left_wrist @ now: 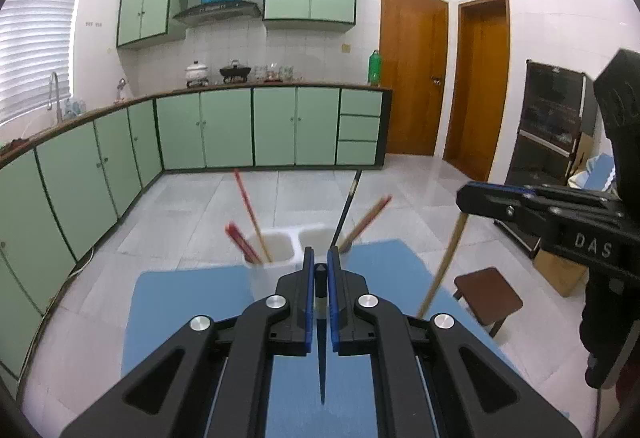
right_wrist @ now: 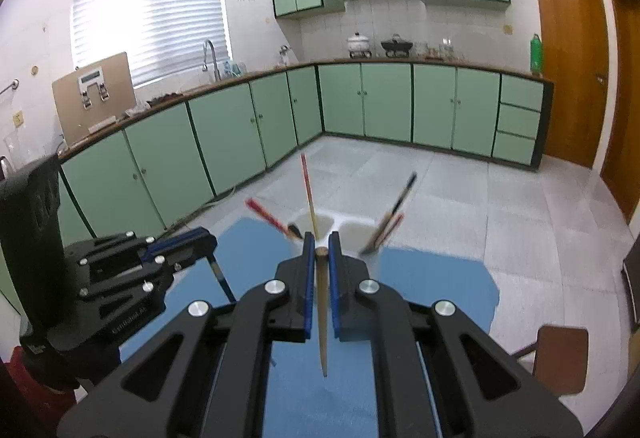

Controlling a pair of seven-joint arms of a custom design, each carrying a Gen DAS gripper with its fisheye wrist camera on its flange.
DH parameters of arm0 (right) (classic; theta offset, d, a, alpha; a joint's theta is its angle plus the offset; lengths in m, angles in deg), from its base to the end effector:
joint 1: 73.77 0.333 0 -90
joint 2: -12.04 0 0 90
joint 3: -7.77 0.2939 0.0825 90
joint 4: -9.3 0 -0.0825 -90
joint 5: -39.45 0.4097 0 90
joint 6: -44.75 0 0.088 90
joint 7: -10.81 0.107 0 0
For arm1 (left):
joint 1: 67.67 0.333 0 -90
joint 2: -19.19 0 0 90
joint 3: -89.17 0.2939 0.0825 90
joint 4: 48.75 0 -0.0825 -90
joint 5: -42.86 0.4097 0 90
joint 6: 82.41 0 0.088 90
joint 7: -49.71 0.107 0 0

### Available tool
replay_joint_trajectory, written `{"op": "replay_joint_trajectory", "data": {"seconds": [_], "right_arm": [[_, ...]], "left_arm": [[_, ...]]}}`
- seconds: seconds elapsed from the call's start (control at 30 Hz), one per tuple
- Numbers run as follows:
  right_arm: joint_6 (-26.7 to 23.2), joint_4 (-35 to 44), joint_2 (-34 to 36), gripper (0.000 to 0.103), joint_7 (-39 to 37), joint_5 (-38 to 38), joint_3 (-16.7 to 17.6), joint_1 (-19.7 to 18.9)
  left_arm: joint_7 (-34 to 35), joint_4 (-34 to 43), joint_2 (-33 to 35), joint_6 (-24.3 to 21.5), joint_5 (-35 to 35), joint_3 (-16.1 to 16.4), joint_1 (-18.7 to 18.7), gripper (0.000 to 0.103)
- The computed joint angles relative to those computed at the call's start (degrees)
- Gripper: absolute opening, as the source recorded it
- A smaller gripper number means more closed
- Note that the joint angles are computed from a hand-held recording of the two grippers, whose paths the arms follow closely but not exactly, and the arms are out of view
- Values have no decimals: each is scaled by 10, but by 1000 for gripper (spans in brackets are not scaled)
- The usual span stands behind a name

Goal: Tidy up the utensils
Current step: 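Carry both chopsticks to the white holder and open both tools to drop them in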

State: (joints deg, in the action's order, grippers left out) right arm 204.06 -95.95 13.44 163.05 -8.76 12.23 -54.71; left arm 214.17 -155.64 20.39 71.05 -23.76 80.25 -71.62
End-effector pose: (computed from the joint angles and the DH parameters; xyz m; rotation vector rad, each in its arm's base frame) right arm 0.5738 0.2854 0.5774 -1.5343 1.5666 -0.7936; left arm 0.6263 -0.1133 0.5461 -1.0484 2.1185 -1.3443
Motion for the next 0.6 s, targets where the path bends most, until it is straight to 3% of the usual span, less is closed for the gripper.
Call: {"op": "replay_joint_trajectory", "data": {"seconds": [0.17, 0.37, 0.47, 0.6], "right_arm": [[-3, 78, 34, 6, -29, -4, -11, -2], [4, 188, 98, 6, -40, -7, -49, 7], [2, 246, 140, 6, -56, 11, -68, 11], [7, 297, 190, 6, -73, 39, -95, 16]], "left_arm": [[12, 57, 23, 7, -14, -8, 0, 6], [-4, 189, 99, 37, -9, -37, 3, 6], [-26, 264, 152, 67, 23, -57, 4, 6], [-104, 352, 229, 84, 109, -60, -10, 6]]}}
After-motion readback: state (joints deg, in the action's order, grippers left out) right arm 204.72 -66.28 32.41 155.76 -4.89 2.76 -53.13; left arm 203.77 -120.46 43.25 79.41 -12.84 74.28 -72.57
